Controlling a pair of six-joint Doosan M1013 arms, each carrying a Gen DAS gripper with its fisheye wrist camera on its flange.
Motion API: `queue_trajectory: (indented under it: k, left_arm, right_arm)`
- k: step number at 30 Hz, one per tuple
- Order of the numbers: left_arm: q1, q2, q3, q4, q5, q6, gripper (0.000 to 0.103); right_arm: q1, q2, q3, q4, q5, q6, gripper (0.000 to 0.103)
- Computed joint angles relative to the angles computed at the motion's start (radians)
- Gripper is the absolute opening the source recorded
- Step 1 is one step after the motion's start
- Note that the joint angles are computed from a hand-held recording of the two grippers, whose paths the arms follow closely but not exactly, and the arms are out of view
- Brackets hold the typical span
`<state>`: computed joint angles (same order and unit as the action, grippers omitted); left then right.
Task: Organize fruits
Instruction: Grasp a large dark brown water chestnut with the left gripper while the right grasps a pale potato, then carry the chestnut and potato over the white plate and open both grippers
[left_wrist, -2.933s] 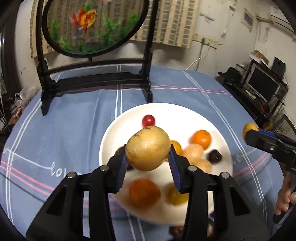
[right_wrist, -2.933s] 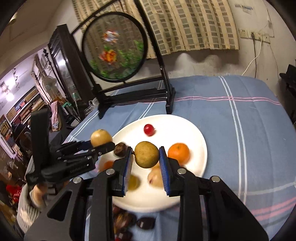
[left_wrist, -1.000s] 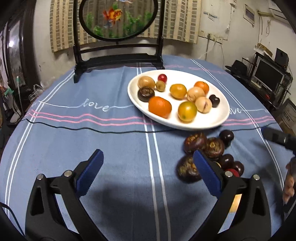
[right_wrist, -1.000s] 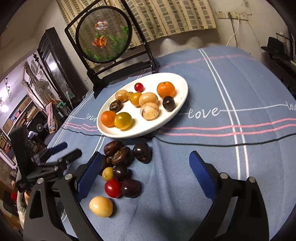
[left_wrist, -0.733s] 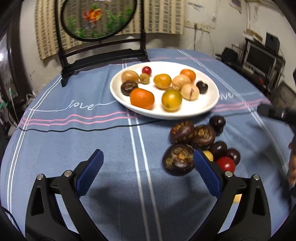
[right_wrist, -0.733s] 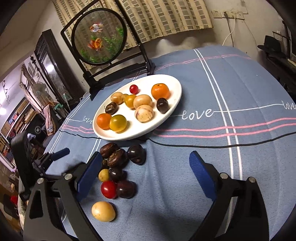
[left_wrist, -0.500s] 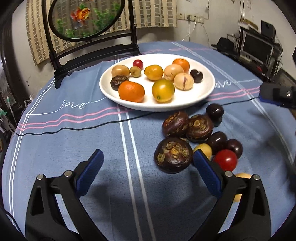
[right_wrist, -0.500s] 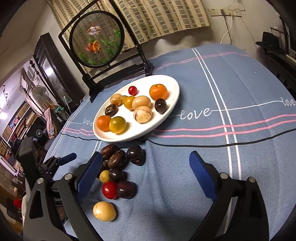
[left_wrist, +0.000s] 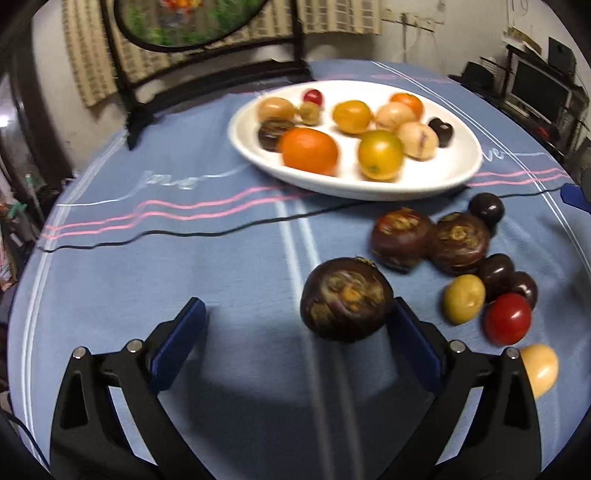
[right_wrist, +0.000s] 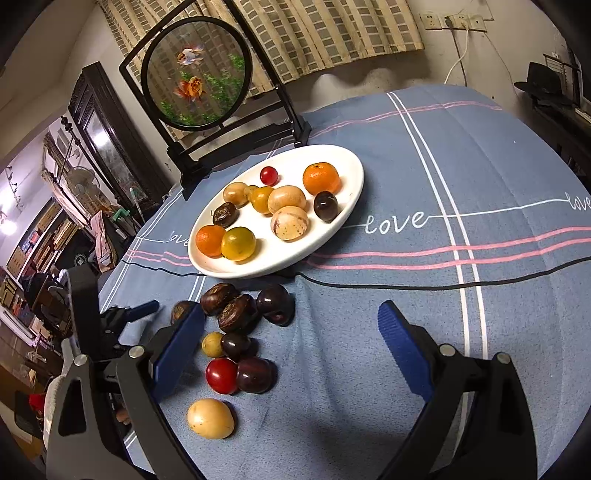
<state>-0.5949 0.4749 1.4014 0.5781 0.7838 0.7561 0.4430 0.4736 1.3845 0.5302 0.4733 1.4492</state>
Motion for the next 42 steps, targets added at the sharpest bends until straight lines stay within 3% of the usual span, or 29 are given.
queue_trajectory:
  k: [8, 13, 16, 19, 21, 22, 30, 36, 42]
  left_arm:
    - [0.002, 0.007, -0.009, 0.001, -0.024, 0.018, 0.096]
    - [0.016, 0.006, -0.006, -0.1, -0.069, 0.096, 0.069]
    - [0.015, 0.005, -0.005, -0.11, -0.077, 0.107, 0.063]
    - [0.012, 0.003, -0.001, -0.128, -0.094, 0.137, 0.048]
    - [0.005, 0.004, -0.003, -0.105, -0.087, 0.133, 0.047]
    - [0.004, 0.004, -0.002, -0.103, -0.086, 0.131, 0.047]
    - [0.007, 0.003, -0.001, -0.119, -0.092, 0.133, 0.047]
    - [0.007, 0.003, 0.0, -0.119, -0.093, 0.133, 0.047]
    - [0.013, -0.002, 0.006, -0.145, -0.106, 0.144, 0.046]
  right_arm:
    - [0.004, -0.002, 0.007, 0.084, -0.002, -0.102, 0.095]
    - [0.023, -0.013, 0.029, 0.137, -0.003, -0.216, 0.095]
    - [0.055, -0.036, 0.068, 0.113, -0.018, -0.289, 0.095]
    - [0.088, -0.049, 0.088, -0.001, -0.001, -0.265, 0.081]
    - [0.11, -0.044, 0.084, -0.123, 0.023, -0.195, 0.072]
    - [0.115, -0.037, 0.075, -0.162, 0.051, -0.172, 0.061]
    - [0.115, 0.0, 0.017, -0.201, 0.158, -0.133, 0.05]
    - [0.109, 0.009, 0.005, -0.172, 0.194, -0.144, 0.043]
    - [0.081, 0.007, 0.018, -0.017, 0.197, -0.23, 0.039]
